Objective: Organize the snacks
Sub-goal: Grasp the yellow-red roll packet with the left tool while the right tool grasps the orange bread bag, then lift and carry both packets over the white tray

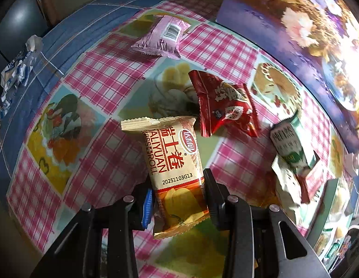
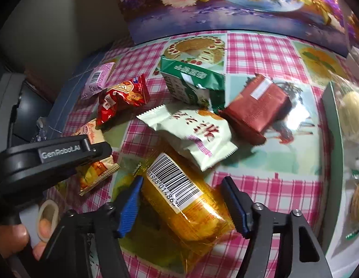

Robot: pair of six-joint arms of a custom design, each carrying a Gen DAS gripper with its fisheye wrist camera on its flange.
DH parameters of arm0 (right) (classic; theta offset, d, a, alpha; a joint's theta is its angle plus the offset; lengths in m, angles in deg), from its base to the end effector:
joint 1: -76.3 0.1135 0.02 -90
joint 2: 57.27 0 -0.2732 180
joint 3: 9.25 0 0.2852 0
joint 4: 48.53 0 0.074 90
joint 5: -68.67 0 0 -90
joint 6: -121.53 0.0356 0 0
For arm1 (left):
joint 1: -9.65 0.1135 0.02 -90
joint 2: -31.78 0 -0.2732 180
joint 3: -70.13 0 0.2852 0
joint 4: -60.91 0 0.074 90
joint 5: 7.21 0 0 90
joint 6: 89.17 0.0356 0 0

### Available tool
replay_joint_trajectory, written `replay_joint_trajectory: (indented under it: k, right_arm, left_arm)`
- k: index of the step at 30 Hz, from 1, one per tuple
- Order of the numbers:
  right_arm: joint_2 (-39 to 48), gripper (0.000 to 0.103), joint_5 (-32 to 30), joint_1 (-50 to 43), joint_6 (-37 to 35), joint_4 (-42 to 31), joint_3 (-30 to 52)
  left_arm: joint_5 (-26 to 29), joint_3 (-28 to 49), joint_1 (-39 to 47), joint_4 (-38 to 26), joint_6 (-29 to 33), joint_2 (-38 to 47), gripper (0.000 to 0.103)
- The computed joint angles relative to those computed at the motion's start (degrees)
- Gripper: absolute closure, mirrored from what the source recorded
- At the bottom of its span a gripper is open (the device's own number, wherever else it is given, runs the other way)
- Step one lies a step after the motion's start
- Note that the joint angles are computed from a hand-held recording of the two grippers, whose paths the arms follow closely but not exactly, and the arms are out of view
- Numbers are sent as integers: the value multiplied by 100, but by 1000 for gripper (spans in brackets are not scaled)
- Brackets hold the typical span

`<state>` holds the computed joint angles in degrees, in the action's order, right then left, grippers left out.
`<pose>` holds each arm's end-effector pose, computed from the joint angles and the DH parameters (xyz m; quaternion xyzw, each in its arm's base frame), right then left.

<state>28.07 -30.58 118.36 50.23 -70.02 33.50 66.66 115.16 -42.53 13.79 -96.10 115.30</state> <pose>0.1858 0.1754 0.0946 -0.2144 0.9476 0.1808 0.1531 0.1431 -0.1683 0.0996 -0.3816 0.9128 0.0008 0.1452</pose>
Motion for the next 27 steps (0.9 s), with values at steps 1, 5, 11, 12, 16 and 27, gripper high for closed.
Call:
replay_joint_trajectory:
  k: [1,5,11,12,16,27]
  right_arm:
    - [-71,37,-44,-38,-7,-22,-52]
    - [-399,40,-206,-221,-6,-179,-244]
    - [-1147,51,-410,-456,0,-584,-451]
    - [-1250,52,-403,-463,-1,-651,-460]
    - [-1564,62,-548,-653,-141,-916,-542]
    - [-2607,64,-1007,-1268,-301,-1493,-555]
  left_arm:
    - [-37,73,-96,-110,-76,8,63]
    - [-237,405,-447,-758,-351,-98,63]
    - [-704,1061,-908,-1837,-587,-136,63]
    - [-779,1189,-986,-1998,-622,-105,63]
    - [-964,1573,-1136,-2401,-676,40,63]
    - [-1304,2242,-1359,-3076,-760,329,63]
